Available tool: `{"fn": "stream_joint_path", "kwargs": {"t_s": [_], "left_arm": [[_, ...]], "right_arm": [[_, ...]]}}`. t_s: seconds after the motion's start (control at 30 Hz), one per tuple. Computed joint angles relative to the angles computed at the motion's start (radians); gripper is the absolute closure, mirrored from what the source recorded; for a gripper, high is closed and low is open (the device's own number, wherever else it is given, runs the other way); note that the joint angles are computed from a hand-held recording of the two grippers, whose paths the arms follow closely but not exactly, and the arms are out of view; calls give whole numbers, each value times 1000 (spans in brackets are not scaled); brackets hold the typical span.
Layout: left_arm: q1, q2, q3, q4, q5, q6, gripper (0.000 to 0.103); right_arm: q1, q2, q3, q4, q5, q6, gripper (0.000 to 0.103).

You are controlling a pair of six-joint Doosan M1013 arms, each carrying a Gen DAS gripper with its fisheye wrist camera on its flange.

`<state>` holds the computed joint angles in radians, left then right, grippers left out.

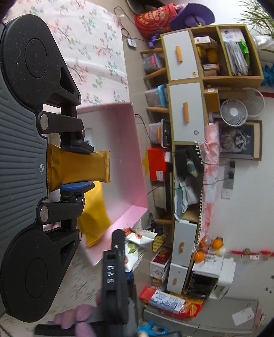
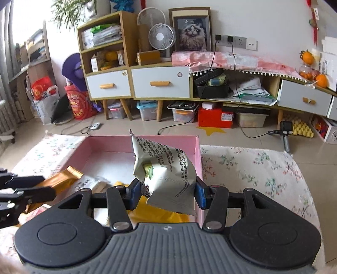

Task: Organize snacks
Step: 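Carry the gold bar and white-green packet into the pink box and open both tools, then lift both open tools out of the box back toward the pile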

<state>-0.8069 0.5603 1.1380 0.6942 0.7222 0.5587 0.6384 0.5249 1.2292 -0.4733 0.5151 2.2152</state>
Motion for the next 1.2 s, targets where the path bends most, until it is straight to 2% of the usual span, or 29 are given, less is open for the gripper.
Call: {"fn": "stream_joint_path", "kwargs": {"t_s": [0.1, 0.27, 0.63, 0.67, 0.73, 0.83, 0.9, 0.97, 1.13, 1.2], "left_arm": [[13, 39, -55, -25, 17, 3, 77], [28, 85, -110, -14, 17, -10, 77], [42, 156, -209, -39, 102, -14, 76], [41, 159, -215, -32, 111, -21, 73], [39, 166, -229, -26, 132, -20, 73], [35, 165, -229, -18, 144, -24, 60], [32, 159, -222, -22, 137, -28, 48], [31, 157, -223, -40, 144, -12, 41], [23, 140, -210, -49, 157, -11, 32], [19, 131, -200, -50, 161, -23, 29]], "right_arm": [[1, 23, -32, -23, 28, -10, 56], [-6, 52, -75, 12, 58, -47, 56], [-9, 77, -108, 19, 90, -52, 55], [-9, 78, -111, 20, 91, -48, 54], [-9, 76, -109, 11, 83, -32, 50], [-6, 66, -95, -30, 61, 14, 37], [-5, 62, -94, -32, 60, 21, 36], [-4, 61, -97, -35, 70, 20, 34], [0, 40, -75, -60, 66, 55, 25], [0, 31, -65, -53, 71, 60, 25]]}}
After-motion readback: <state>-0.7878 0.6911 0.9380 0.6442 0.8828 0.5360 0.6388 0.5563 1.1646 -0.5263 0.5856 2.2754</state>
